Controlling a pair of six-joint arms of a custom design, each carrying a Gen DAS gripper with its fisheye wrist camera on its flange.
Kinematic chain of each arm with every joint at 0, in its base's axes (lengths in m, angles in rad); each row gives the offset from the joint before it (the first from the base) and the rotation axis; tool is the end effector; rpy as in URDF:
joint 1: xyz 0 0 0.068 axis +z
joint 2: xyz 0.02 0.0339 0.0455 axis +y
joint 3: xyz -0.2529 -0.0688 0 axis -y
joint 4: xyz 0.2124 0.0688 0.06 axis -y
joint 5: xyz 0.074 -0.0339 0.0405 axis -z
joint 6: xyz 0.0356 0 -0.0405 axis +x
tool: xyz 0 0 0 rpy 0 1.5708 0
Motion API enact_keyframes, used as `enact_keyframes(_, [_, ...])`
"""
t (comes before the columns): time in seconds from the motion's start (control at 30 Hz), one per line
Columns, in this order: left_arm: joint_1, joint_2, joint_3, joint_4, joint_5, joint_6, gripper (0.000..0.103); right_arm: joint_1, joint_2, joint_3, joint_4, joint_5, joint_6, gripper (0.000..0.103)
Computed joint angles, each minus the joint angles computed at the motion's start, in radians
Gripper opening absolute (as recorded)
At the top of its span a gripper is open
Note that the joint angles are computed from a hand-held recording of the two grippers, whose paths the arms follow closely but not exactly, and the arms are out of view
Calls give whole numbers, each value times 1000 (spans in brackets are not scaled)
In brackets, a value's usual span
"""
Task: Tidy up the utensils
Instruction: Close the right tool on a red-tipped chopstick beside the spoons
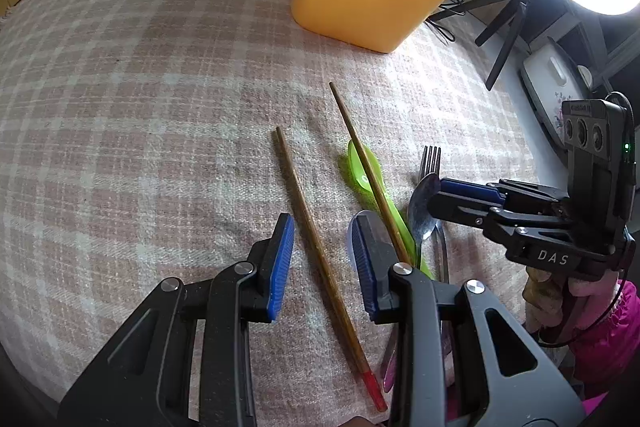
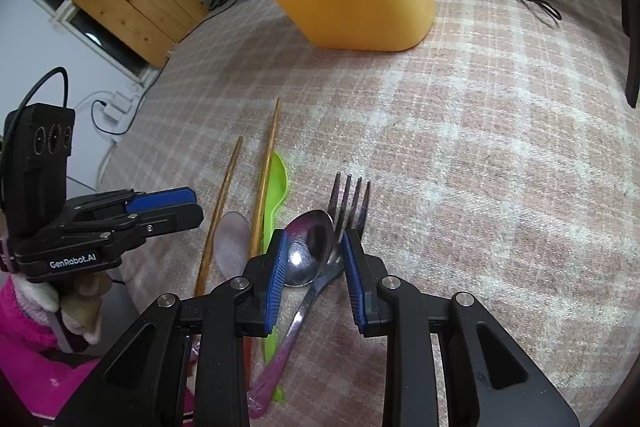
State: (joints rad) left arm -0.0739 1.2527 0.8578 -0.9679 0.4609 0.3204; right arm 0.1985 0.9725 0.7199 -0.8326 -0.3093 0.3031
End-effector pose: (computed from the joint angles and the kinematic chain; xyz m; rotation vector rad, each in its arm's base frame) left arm 0.1802 -0.0292 0.2238 0.6193 2.7482 -0.6196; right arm 0.1435 0.0399 0.2320 0.0369 2.6928 0.5718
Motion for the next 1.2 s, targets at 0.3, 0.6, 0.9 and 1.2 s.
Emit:
enact_keyframes(0.3, [-76, 34, -14, 67, -14, -59, 29, 110, 63, 27, 43, 95, 89, 23])
enact_keyframes(0.6, [-140, 65, -47, 145, -50, -104, 22, 169, 87, 43, 62, 136, 139, 9])
enact_keyframes(0.9, [-121, 97, -34, 151, -46, -89, 19, 193, 120, 53, 70, 135, 157, 9])
enact_keyframes(1.2, [-139, 108, -27, 164, -65, -91, 20, 141, 130, 22, 115, 56, 155, 9])
